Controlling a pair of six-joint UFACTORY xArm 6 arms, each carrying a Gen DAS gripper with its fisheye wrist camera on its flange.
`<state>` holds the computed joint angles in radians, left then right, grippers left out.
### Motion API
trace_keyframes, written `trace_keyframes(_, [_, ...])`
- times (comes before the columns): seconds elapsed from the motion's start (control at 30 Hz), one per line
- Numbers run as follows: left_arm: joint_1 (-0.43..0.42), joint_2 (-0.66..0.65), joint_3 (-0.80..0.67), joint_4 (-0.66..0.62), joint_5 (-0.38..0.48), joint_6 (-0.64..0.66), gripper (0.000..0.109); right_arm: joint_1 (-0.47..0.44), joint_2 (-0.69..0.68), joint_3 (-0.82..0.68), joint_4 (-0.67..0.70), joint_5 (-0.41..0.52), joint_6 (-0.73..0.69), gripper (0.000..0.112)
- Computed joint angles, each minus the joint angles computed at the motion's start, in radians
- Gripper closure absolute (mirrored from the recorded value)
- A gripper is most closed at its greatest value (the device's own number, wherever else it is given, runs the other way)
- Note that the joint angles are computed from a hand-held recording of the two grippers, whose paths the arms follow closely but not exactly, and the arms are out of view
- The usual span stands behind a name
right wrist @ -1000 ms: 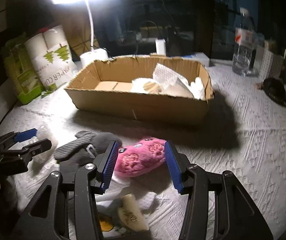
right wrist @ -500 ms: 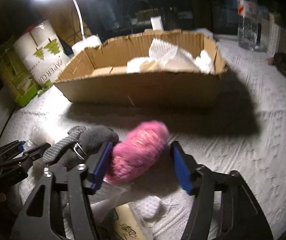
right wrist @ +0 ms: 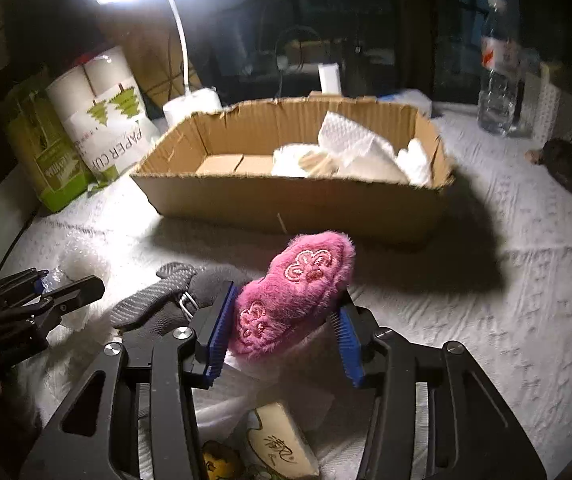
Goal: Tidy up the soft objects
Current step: 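Carry the bubble wrap and pink plush toy over the cardboard box with both grippers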
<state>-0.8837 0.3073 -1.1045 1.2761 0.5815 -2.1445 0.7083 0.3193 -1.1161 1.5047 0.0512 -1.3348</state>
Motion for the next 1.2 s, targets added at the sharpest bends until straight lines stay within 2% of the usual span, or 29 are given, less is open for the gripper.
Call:
trace_keyframes(0.3, [-0.014,-0.020,-0.041,0.022,0.056,0.034,0.071,-0.027,-0.084,0.007,0.219,-0.001,-0.237,0.063])
trace_keyframes(0.5, [-0.024,-0.030,-0.073,0.017,0.103,0.077,0.071,-0.051,-0.128,0.014,0.295,0.035,-0.341,0.063])
trace_keyframes(0.9, [-0.019,-0.015,-0.165,0.005,0.154,0.165,0.071,-0.091,-0.156,-0.011,0.316,0.098,-0.405,0.063])
trace_keyframes(1.2, [0.023,0.005,-0.222,0.016,0.156,0.218,0.071,-0.099,-0.128,-0.071,0.273,0.121,-0.382,0.063])
